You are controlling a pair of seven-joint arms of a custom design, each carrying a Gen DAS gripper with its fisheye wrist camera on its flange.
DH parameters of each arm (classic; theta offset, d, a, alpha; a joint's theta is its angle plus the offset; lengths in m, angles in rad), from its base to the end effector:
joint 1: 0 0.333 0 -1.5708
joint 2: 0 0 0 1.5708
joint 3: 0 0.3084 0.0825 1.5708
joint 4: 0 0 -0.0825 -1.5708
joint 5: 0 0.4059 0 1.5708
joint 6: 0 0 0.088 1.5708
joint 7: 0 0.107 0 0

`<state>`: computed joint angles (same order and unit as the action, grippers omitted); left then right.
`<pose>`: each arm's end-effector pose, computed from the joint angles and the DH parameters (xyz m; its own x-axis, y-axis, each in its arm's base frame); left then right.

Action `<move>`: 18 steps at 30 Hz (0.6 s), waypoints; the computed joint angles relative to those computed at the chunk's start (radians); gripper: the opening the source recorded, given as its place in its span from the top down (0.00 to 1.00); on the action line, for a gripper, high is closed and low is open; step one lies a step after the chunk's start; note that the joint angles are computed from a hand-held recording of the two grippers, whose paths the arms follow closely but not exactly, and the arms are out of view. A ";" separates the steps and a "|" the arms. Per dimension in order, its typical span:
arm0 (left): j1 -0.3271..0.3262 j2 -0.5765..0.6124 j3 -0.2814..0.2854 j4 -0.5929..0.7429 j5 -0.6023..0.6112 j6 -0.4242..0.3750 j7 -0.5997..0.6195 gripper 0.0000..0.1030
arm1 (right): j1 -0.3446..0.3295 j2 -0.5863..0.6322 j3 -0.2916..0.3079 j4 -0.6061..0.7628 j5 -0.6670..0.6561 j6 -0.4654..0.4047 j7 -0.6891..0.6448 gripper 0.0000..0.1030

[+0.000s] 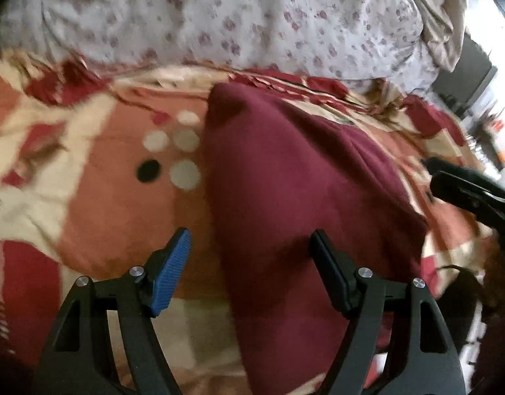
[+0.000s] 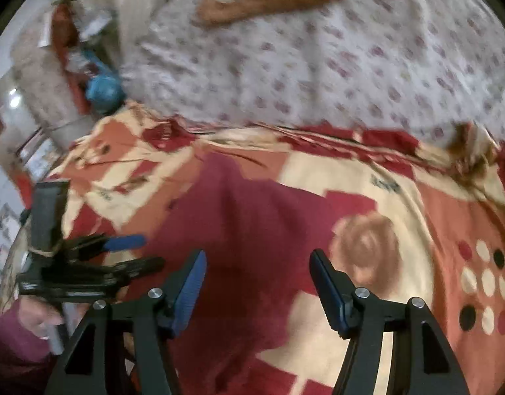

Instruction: Fold small clothes

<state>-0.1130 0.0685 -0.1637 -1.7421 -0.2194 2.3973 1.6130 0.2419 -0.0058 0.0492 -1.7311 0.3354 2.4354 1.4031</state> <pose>0.6253 -0.1762 0.5792 -0.2514 -0.9471 0.1995 -0.8321 0.1062 -0.5443 0.6042 0.1820 0.6373 0.3516 -0.9103 -0.2186 -0.7437 -0.1298 -0.6558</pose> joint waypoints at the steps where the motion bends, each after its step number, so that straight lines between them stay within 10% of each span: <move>1: -0.003 -0.005 0.001 -0.006 0.021 0.002 -0.009 0.27 | 0.007 -0.002 0.007 0.002 -0.022 -0.002 -0.006 0.47; 7: -0.021 -0.028 -0.002 -0.047 0.201 0.065 -0.127 0.27 | 0.041 0.136 0.020 0.094 -0.309 -0.117 0.213 0.50; 18: -0.016 -0.089 -0.009 -0.119 0.311 0.148 -0.231 0.27 | 0.037 -0.070 0.025 -0.099 -0.221 -0.027 0.216 0.47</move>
